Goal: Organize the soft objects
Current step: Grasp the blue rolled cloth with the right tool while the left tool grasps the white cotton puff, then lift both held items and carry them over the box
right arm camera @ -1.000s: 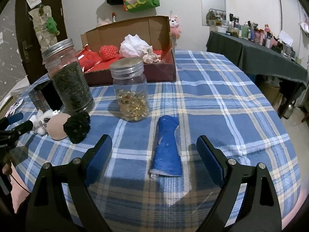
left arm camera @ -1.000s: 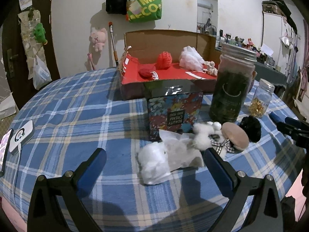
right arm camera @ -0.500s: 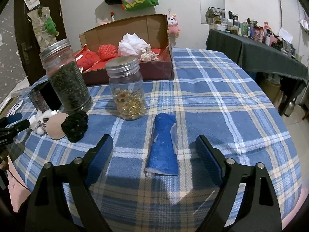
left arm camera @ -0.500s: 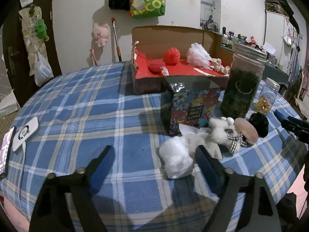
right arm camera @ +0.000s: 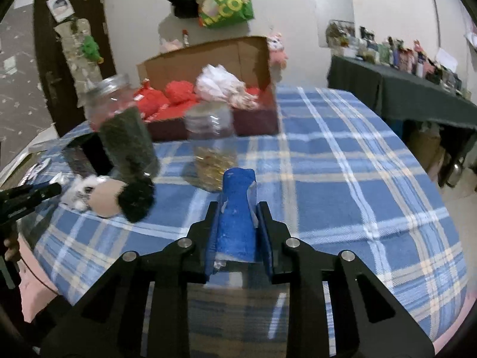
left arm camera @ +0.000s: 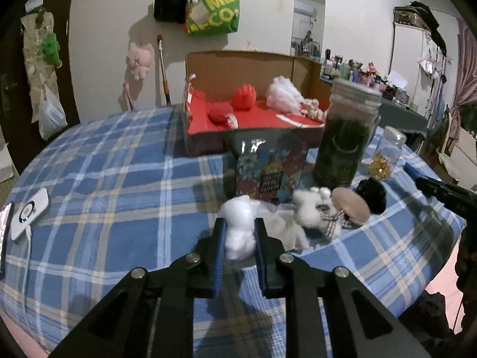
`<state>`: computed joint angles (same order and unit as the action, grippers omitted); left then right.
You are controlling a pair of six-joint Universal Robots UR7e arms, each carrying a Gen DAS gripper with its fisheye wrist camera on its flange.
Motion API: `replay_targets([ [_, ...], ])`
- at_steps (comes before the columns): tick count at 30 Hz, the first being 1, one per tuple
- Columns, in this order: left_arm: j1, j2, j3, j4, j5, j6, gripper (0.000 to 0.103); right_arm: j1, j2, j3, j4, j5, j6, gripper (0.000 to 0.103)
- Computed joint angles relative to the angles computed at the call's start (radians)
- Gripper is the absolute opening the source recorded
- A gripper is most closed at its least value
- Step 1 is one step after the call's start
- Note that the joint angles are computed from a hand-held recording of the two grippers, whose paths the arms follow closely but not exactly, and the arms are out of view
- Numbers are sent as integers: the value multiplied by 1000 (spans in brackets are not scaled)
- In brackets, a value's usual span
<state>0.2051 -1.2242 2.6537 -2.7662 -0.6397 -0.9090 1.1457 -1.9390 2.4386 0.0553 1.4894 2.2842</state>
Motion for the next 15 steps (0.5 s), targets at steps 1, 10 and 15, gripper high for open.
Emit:
replay_targets([
  [1,-6,-4,-2,5,9,1,19,10,1,0,3,-2,-2,24],
  [10,-11,90,-38,-224,-42,187,19,117,49,-5,19,-14,11,24],
  [15,24,225,-98,-392,-127,315,19,193,121,-9,-9,13,24,24],
])
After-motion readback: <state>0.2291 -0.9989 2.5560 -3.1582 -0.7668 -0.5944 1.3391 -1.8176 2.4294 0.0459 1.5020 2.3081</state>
